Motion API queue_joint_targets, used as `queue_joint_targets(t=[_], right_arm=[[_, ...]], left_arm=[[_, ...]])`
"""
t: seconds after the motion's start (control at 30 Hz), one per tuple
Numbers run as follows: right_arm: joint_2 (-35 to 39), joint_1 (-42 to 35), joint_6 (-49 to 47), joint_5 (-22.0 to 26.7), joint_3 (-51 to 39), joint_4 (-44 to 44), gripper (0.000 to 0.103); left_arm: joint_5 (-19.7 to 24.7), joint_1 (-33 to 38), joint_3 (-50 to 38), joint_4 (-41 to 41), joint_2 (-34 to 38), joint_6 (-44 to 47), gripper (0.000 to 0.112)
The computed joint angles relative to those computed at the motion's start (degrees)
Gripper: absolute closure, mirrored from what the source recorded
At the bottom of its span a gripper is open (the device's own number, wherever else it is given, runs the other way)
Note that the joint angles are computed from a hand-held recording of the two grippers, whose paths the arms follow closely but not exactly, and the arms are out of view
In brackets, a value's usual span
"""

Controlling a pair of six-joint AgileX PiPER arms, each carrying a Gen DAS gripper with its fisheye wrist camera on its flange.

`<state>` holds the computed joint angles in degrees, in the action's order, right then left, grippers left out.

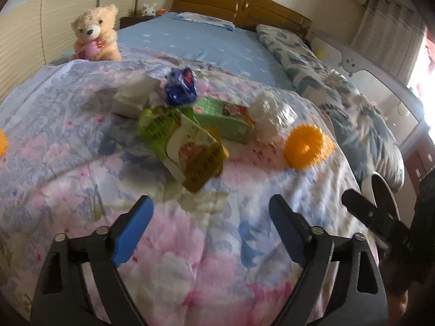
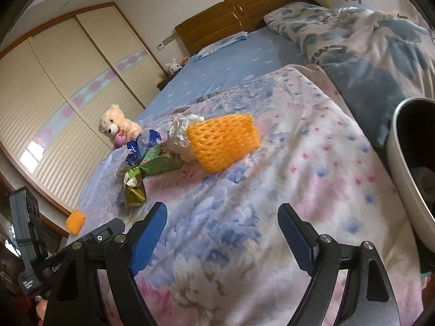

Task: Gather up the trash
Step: 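Move both open tools back toward the trash on the bed, then grasp the green juice pouch with the left tool while the right grasps the orange foam net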

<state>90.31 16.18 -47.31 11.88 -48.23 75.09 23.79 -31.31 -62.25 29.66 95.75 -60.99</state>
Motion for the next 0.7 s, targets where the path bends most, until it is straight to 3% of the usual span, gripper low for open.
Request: queue_joint_targets(t=[0.23,0.53,0.6,0.63,0.67,0.7], right_arm=[[5.1,0.4,2.9,0.1,-5.7,-3.1,0.015],[12.6,-0.5,13.5,2.0,-14.9,-12.7,0.015],[13.9,-0.9,12.3,2.5,-16.2,-11.3,0.015],[14.5,-0.9,12.3,2.5,-16.9,-11.6,0.016],[14.7,-0.8,13.9,2.5,-17.3,-13.4,0.021],[14.8,-0.7,14.1,2.2,-17.4,-13.9,0.028]], left_arm=[[4.5,0.6,-7.7,4.7,5.3,-3.4,0.021],[11.4,1.4,-16.1,6.6,13.1,-2.1,0.021],[10.8,1.7,-15.8,6.6,13.3,-1.7,0.034],[9.8,2.2,-15.5,4.7,13.2,0.4,0.058],[8.8,2.5,-15.2,3.0,13.2,2.2,0.067],[8.1,2.5,-14.4,3.5,12.7,2.1,0.068]])
